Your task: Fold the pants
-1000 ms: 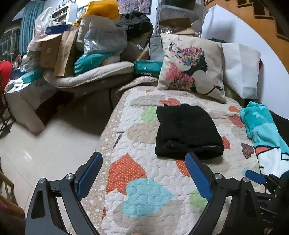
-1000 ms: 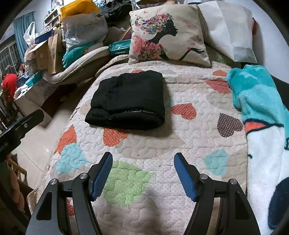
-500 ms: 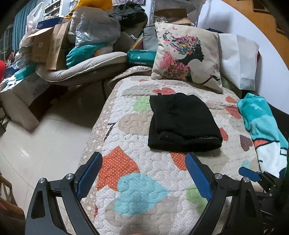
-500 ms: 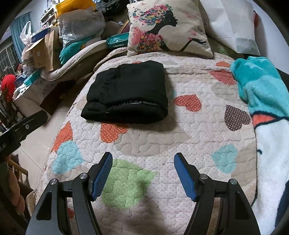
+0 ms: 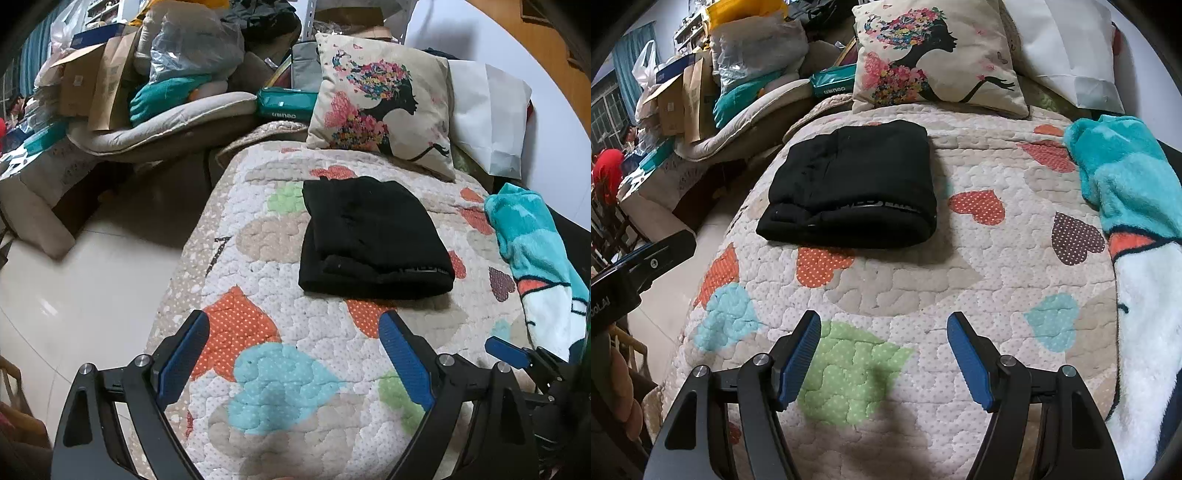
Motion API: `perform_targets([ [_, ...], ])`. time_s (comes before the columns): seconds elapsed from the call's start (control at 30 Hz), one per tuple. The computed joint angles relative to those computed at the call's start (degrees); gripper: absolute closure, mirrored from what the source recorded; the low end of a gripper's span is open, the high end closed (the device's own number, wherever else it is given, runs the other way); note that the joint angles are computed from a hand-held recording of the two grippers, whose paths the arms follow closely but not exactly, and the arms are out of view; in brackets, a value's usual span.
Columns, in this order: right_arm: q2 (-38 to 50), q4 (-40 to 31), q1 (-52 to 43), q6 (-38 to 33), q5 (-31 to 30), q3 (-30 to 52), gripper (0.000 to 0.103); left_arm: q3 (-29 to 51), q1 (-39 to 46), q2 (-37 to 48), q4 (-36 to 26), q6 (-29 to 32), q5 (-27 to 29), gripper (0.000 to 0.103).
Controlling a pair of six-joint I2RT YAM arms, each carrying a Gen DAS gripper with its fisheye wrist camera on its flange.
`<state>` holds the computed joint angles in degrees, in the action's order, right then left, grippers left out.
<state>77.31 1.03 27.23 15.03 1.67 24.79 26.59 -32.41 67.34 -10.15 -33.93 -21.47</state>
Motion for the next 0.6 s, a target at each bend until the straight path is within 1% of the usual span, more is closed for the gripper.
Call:
perform_targets([
  [0.4,0.52,0.39,1.19,-0.14,0.43,-0.01,0.027,0.52,-1.66,1.05,-0.38,0.17,-1.56,0.011],
  [0.6,0.75,0.6,1.65,0.05,0.72,-0.02,0.027,0.87,-1.33,1.65,-0.52,0.37,-0.66,0.011],
])
